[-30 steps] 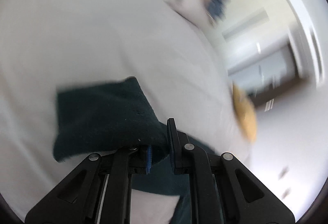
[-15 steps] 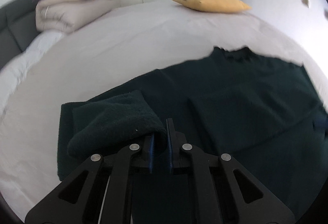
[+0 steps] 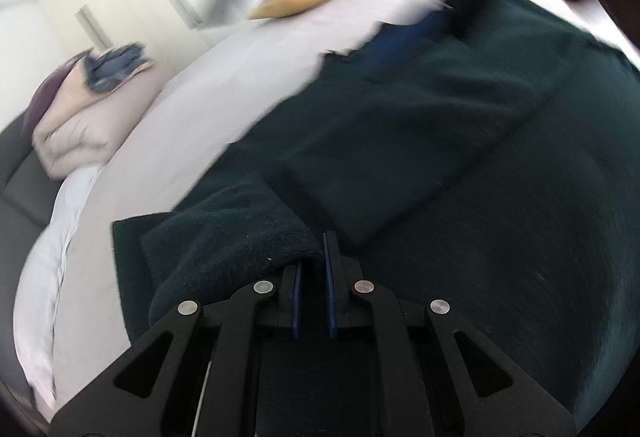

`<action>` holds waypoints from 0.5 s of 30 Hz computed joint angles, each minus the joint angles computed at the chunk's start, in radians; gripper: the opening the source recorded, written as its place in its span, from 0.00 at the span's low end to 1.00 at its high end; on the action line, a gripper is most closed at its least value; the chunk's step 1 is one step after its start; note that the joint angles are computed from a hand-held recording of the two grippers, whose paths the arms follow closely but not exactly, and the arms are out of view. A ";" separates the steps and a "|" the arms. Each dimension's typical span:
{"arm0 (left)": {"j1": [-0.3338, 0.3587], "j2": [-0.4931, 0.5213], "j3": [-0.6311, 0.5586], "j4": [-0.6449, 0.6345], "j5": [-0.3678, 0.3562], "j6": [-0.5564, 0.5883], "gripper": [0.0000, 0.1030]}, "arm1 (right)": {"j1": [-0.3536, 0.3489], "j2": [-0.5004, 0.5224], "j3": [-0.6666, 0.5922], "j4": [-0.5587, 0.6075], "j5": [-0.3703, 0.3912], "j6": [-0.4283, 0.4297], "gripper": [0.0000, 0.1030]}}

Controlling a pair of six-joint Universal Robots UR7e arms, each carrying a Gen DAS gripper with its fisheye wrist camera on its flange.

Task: Fold small clothes

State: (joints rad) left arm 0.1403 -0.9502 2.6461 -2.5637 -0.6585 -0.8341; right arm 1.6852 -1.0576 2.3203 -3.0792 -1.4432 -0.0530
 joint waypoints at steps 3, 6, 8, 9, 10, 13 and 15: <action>-0.003 0.047 -0.006 -0.022 0.008 0.036 0.08 | 0.091 0.014 -0.090 0.141 -0.070 -0.054 0.83; 0.004 0.075 -0.014 -0.027 0.025 0.058 0.08 | 0.184 0.062 -0.211 0.334 -0.174 -0.055 0.83; 0.001 0.100 -0.030 0.006 0.040 0.068 0.08 | 0.238 0.112 -0.284 0.439 -0.255 -0.036 0.83; 0.000 0.110 -0.038 0.018 0.047 0.080 0.07 | 0.263 0.137 -0.314 0.476 -0.292 -0.027 0.83; -0.004 0.125 -0.042 0.016 0.051 0.090 0.07 | 0.283 0.158 -0.337 0.510 -0.318 -0.022 0.83; -0.008 0.157 -0.053 0.014 0.063 0.113 0.07 | 0.327 0.216 -0.420 0.614 -0.374 -0.025 0.83; -0.006 0.171 -0.055 0.006 0.065 0.127 0.06 | 0.350 0.254 -0.472 0.678 -0.421 -0.006 0.83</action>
State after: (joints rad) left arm 0.1348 -0.7791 2.5908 -2.5579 -0.5938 -0.7072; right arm 2.0348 -0.8037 1.8482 -2.4009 -1.8639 -0.0593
